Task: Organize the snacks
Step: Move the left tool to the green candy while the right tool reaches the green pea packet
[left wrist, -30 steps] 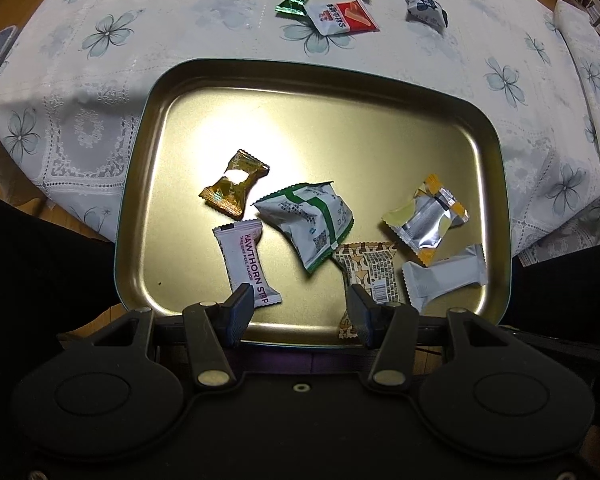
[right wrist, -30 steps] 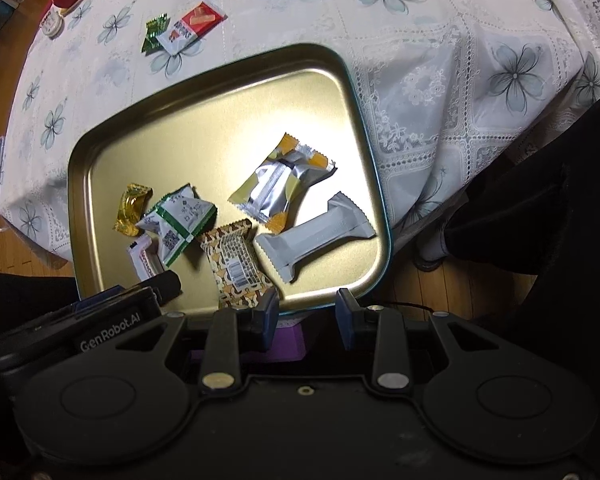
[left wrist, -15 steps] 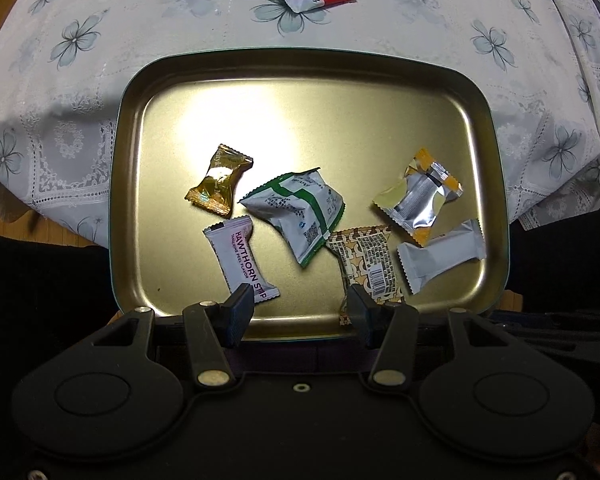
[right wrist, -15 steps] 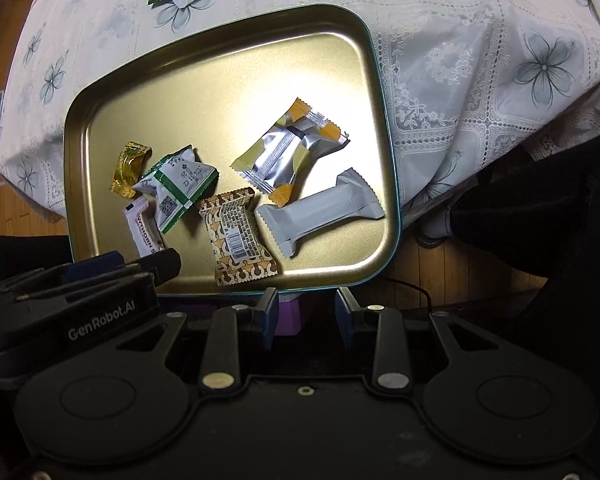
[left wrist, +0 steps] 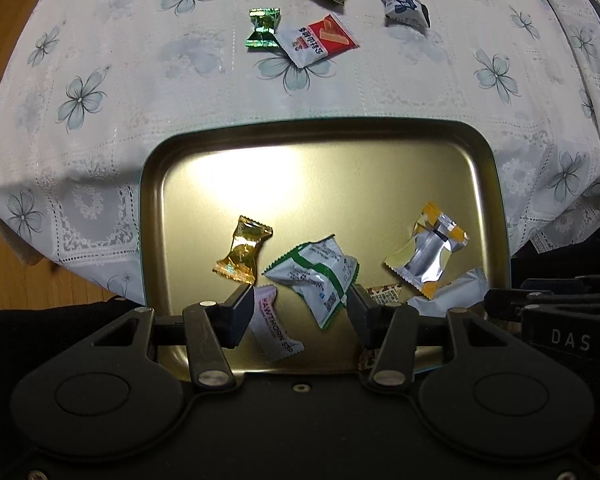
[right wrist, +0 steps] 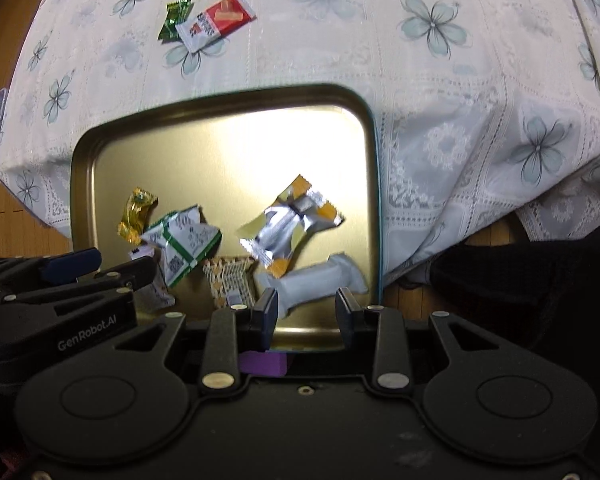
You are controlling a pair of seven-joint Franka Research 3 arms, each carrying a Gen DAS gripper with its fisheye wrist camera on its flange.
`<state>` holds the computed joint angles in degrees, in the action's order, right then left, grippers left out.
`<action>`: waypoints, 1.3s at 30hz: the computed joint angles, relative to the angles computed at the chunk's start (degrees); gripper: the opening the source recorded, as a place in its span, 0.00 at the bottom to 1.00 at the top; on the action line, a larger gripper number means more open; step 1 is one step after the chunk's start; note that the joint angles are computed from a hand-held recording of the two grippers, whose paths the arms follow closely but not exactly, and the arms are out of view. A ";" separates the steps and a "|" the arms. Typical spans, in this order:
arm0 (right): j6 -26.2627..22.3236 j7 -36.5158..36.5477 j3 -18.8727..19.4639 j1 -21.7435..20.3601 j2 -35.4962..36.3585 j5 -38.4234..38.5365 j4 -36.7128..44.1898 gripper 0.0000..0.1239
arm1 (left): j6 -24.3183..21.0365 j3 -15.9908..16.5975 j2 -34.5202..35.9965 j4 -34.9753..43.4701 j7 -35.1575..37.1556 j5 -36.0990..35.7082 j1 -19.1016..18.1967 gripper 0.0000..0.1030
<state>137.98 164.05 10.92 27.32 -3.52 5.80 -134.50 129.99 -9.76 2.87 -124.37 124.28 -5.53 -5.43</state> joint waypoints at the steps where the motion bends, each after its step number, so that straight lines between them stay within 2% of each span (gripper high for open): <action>1: -0.18 -0.07 -0.17 -0.19 -0.11 -0.36 0.10 0.28 | -0.05 -0.03 0.47 0.73 -0.25 0.05 -0.04 0.55; 13: -0.05 -3.06 -2.75 -4.90 -0.72 -1.55 0.71 0.28 | -0.43 -1.38 9.70 13.56 -6.67 2.19 -0.16 0.55; 19: 2.11 -5.56 -4.78 -7.82 0.91 -0.48 1.27 0.28 | -1.70 -2.27 16.40 22.10 -11.17 4.41 -0.81 0.55; 30: 3.95 -6.34 -8.94 -12.57 8.48 -0.53 7.79 0.28 | -6.03 -3.54 30.12 39.81 -18.25 8.24 -3.95 0.55; 35: 5.66 -5.43 -10.47 -13.23 12.28 -1.61 11.67 0.28 | -6.43 -3.86 35.22 46.27 -19.50 8.80 -4.96 0.55; 37: 5.80 -5.09 -11.04 -13.09 13.92 -2.83 13.33 0.28 | -7.89 -3.81 37.22 48.97 -19.63 9.02 -5.29 0.55; 39: 6.56 -4.85 -11.75 -12.78 15.68 -4.60 14.84 0.28 | -11.21 -3.55 39.87 53.23 -19.79 9.40 -5.82 0.55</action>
